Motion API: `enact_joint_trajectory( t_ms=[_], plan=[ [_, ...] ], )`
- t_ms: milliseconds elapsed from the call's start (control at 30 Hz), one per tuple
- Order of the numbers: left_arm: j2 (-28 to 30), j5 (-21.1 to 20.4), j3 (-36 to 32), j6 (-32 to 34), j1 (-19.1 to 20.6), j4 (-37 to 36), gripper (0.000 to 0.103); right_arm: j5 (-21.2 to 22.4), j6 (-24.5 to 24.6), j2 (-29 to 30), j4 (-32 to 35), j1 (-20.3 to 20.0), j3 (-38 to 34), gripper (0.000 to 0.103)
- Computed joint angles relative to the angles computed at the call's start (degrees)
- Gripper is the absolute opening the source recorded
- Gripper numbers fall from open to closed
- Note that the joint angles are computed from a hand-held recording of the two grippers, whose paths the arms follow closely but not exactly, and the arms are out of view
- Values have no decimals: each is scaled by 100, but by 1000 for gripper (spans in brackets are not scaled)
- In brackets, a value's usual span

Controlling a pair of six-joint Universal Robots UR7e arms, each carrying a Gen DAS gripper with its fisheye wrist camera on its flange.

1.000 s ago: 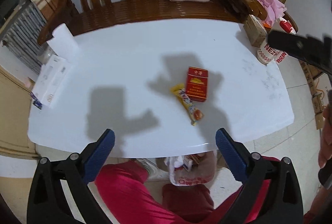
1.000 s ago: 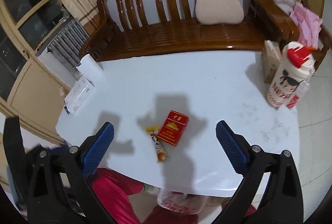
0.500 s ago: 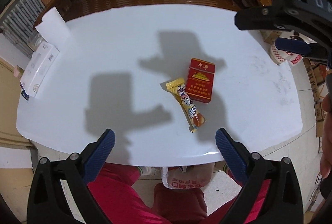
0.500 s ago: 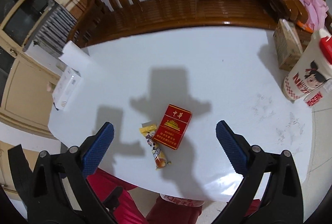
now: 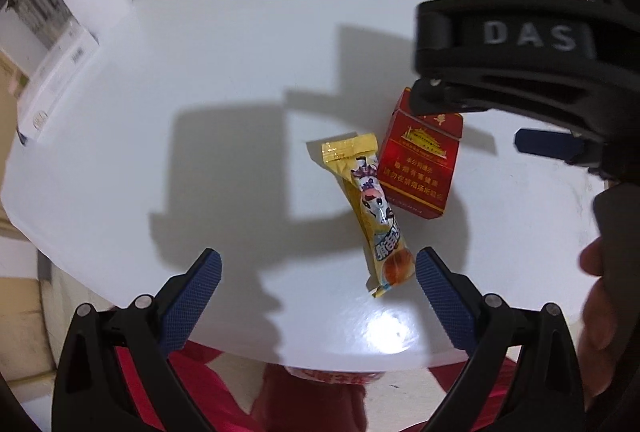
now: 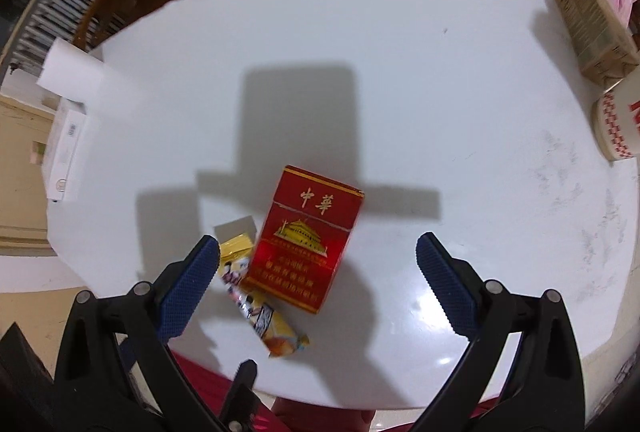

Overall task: Collect trash
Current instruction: 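Close the right tool on the red cigarette pack while the left tool grasps the yellow wrapper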

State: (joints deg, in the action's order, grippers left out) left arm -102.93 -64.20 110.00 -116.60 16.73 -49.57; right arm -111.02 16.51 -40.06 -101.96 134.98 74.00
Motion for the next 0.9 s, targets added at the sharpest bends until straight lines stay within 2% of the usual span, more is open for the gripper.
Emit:
enact_joint_trajectory(
  t_ms=[133,367,500,600,733,800,867,900],
  plan=[
    [-93,95,167,-197,122,-119,95,-121,101,162,0,-15,7,96],
    [-243,175,389,-172,378,-391,94,-296,181,337,45,-122,-22,96],
    [-405,211,500,-231,432,-526,87,-357,129,326,-145,-130,75,96],
    [-457,213,512,-256,486,-514,80,-621,-7,348,-195,-27,142,92],
    [-514,232,510,-333,532,-494,80,-919,-82,340,-257,76,230,84],
    [-525,226,498,-412,544,-497,80,-1064,-52,345,-269,124,254,75],
    [-583,139,536,-551,495,-614,81,-1133,-142,314,-314,152,291,61],
    [-634,125,553,-604,480,-681,81,-1097,-154,309,-283,155,274,61]
  ],
)
